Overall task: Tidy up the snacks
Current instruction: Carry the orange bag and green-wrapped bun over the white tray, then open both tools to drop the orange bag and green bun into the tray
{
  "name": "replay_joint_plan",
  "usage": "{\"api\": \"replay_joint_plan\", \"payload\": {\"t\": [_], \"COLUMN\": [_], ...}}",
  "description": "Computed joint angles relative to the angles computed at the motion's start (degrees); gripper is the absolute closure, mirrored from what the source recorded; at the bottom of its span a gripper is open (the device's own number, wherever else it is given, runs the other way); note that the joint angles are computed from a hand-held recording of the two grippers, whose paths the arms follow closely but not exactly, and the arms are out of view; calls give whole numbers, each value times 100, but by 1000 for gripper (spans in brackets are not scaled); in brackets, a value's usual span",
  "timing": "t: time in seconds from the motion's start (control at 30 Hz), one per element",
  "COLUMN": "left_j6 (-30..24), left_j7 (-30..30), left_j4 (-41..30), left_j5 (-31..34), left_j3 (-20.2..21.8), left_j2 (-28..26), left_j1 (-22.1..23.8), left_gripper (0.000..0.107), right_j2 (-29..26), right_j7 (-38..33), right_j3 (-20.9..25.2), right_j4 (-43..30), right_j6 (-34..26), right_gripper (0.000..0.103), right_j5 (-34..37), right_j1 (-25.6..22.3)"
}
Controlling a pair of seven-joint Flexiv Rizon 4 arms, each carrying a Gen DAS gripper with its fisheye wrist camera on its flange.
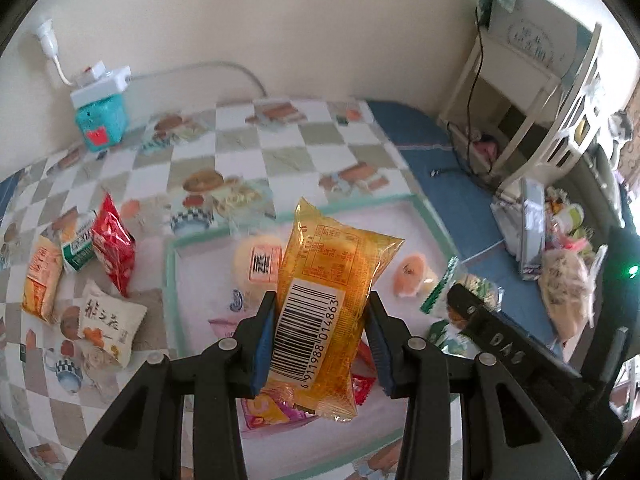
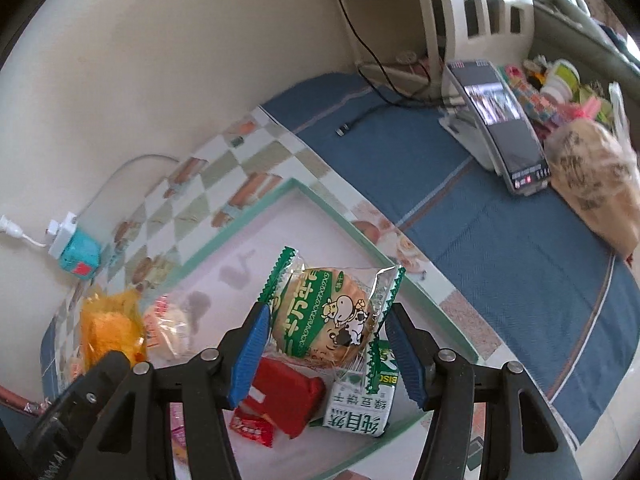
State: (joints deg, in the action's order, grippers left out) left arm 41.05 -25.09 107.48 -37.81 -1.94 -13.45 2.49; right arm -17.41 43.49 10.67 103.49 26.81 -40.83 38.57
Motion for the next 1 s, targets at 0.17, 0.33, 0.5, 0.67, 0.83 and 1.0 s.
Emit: {"api": "replay_joint_plan", "payload": {"t": [0.17,0.33,0.5,0.67,0.83,1.0], "left_j6": [36,253,314,311,213,185], "left_j7": [-89,-143,-262,-326,-270,-245], "left_j4": [16,64,-27,-45,-46,-64], "left_j5": [208,458,539,603,529,450], "left_j3": [2,22,16,5,-15,-3], "left_j2": [-88,-139,-228,-244,-199,-159], "left_j1": [-35,-78,-9,24,59,73], "left_gripper": [63,63,63,63,46,45], "right_j2": [-35,-119,-189,-249,-208,-234], "right_j7": [18,-92,-230,-379,-300,-380], "right_j3": [2,-31,-59,-89,-117,-103], "right_j4": [78,23,-45,-128,-106,-179], "right_j6": [163,281,349,355,315,239], "right_gripper": [40,39,39,38,22,20], "right_j5": [83,85,106,145,89,115], "right_j1": [-50,-49,-38,-19,11,18]}}
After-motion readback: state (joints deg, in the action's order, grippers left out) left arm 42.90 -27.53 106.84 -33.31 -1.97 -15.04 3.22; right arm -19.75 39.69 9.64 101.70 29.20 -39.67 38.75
